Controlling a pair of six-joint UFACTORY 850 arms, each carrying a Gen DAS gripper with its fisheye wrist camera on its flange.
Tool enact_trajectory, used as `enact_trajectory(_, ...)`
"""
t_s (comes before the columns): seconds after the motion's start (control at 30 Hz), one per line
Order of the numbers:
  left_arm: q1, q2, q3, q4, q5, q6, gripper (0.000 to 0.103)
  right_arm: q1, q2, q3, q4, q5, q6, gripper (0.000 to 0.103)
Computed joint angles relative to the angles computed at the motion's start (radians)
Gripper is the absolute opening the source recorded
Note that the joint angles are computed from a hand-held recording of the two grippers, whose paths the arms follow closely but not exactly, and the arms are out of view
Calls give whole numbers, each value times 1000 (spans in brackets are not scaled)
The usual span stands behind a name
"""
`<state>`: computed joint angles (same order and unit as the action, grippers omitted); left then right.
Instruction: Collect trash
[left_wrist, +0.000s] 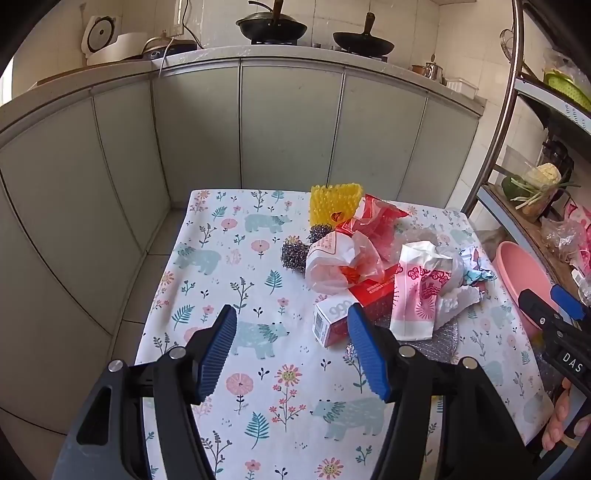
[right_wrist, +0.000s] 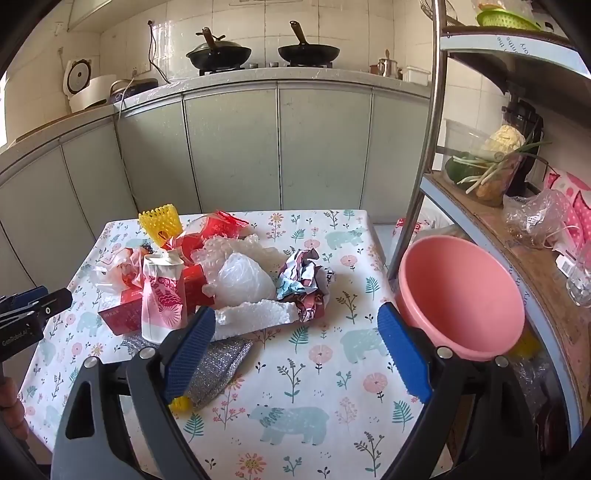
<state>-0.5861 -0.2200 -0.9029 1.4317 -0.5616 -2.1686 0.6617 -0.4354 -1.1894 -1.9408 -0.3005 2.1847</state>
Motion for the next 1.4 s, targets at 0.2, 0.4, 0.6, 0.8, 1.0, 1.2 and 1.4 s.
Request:
enact_trajectory(0.2, -2, 10, 10, 21, -9, -22, 62, 7, 10, 10, -51, -31, 43, 90)
enact_trajectory(0.4, -13, 27, 22, 50, -33, -54, 62, 15, 29, 29, -143, -74, 118, 90)
enact_trajectory(0.6, -24, 45, 34, 71, -59, -71, 62, 23, 41, 40, -190, -104, 157, 90)
enact_trajectory(0.8, -28, 63, 46, 87, -74, -86, 62, 32, 50, 48, -215, -133, 170, 90)
enact_trajectory(1.0, -37, 76, 56, 102, -95, -106, 62, 39, 62, 61, -248, -164, 202, 90)
enact_trajectory(1.2, -46, 85, 62, 111, -108, -114, 62, 42, 70, 69, -264, -174, 216, 90)
enact_trajectory(1.4, -51, 92, 67, 112, -118, -119, 62, 45, 75, 76, -270, -183, 222, 90)
